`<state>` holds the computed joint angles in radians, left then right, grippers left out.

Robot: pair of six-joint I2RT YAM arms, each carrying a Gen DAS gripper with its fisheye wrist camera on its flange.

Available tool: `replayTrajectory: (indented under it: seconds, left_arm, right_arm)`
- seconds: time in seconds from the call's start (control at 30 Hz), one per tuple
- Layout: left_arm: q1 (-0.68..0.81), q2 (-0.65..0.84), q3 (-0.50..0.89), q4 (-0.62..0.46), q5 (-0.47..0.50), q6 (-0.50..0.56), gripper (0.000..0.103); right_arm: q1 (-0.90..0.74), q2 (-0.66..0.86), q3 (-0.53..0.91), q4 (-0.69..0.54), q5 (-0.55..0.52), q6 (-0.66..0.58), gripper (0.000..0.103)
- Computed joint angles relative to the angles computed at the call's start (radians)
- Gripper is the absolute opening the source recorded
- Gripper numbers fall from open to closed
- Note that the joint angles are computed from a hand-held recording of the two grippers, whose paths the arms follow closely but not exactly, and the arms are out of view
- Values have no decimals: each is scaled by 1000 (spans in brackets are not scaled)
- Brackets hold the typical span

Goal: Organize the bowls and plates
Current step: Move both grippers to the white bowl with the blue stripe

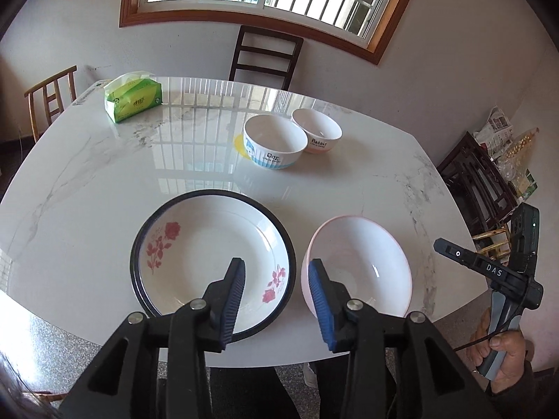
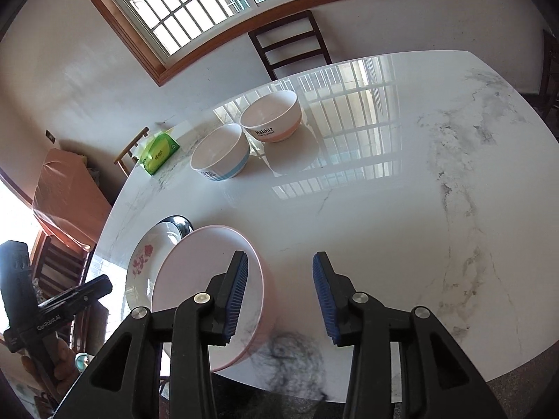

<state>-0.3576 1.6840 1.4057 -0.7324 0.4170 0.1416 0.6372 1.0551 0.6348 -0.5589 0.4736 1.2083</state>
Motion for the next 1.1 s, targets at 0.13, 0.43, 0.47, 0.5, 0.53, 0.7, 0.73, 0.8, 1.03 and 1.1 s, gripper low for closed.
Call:
replayTrajectory:
  seconds: [0.13, 0.43, 0.47, 0.5, 0.53, 0.7, 0.73, 0.8, 1.03, 1.1]
  left_arm:
    - [42, -39, -27, 25, 1, -9, 46]
    - [-24, -75, -122, 113, -96, -85, 48]
    - [-48, -72, -121, 124, -129, -97, 48]
    - [-70, -65, -113, 130, -151, -102, 48]
    - [-91, -53, -100, 132, -169, -104, 48]
    - [-179, 66, 61, 89, -265, -125, 48]
    - [-186, 101, 110, 71, -273, -133, 48]
    - [-192, 176, 215, 30, -270, -150, 48]
    - [-222, 446, 570, -63, -367, -140, 48]
    - [-217, 563, 743, -156, -357, -139, 48]
  right_arm:
    - [65, -89, -33, -93, 41, 88, 38]
    - [269, -206, 8, -278, 191, 156, 38]
    - [264, -219, 13, -274, 186, 122, 38]
    - [256, -231, 17, -273, 184, 88, 39]
    - [248, -247, 17, -264, 186, 52, 40]
    - [1, -349, -26, -113, -51, -255, 42]
    - [-65, -356, -32, -81, -119, -317, 42]
    - [-186, -337, -23, -43, -229, -419, 42]
    - [-500, -143, 40, 99, -568, -640, 42]
    - [-555, -48, 80, 139, -651, -664, 42]
